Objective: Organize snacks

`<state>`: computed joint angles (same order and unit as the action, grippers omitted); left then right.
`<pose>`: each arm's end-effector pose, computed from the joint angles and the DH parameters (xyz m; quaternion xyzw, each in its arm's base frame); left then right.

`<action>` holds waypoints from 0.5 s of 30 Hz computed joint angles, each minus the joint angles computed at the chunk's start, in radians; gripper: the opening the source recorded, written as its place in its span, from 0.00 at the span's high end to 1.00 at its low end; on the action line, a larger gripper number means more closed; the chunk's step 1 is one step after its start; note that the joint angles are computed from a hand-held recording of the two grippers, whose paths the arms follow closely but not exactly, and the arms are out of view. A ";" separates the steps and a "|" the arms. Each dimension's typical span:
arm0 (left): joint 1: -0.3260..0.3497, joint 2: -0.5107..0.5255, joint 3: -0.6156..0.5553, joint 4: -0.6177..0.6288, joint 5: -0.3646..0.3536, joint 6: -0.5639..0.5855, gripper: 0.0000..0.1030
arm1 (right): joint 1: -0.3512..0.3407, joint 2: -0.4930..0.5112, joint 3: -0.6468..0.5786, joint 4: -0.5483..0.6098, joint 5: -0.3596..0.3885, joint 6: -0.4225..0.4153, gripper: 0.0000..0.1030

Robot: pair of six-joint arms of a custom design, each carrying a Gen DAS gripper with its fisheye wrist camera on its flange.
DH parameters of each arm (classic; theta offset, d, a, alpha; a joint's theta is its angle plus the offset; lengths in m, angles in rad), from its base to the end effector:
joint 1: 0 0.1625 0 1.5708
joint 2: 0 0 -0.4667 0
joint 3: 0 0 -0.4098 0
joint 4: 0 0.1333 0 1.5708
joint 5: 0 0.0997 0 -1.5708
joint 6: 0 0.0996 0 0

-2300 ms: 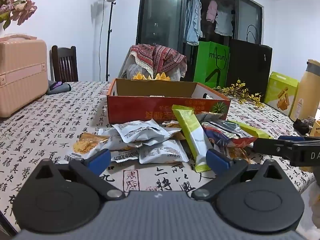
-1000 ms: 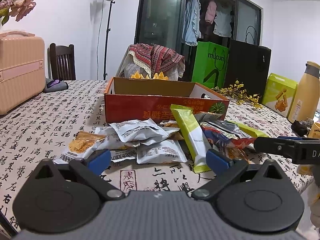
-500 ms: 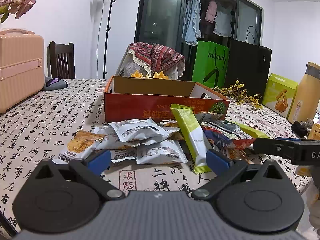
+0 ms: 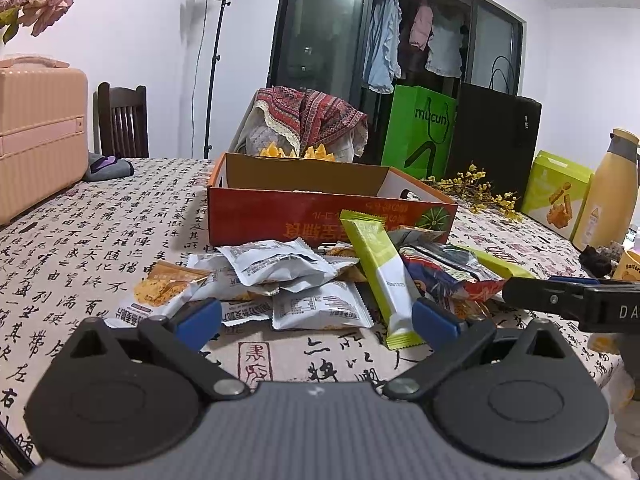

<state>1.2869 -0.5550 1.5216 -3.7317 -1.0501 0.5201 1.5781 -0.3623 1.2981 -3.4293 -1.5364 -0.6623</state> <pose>-0.0336 -0.7678 0.1321 0.1794 0.7920 -0.5145 0.2754 0.1427 -0.8180 0.0174 0.3014 -0.8431 0.4264 0.1286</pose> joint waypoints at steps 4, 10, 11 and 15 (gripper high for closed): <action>0.000 -0.001 0.002 0.000 -0.002 -0.002 0.00 | 0.000 -0.001 0.001 -0.004 0.002 -0.003 0.00; 0.001 -0.005 0.005 0.003 -0.004 -0.006 0.00 | 0.002 -0.002 0.004 -0.003 0.001 -0.003 0.00; 0.001 -0.006 0.004 0.005 -0.002 -0.008 0.00 | 0.002 -0.002 0.004 -0.003 0.001 -0.003 0.00; 0.002 -0.006 0.003 0.007 -0.004 -0.011 0.00 | 0.003 -0.002 0.002 -0.002 0.000 -0.003 0.00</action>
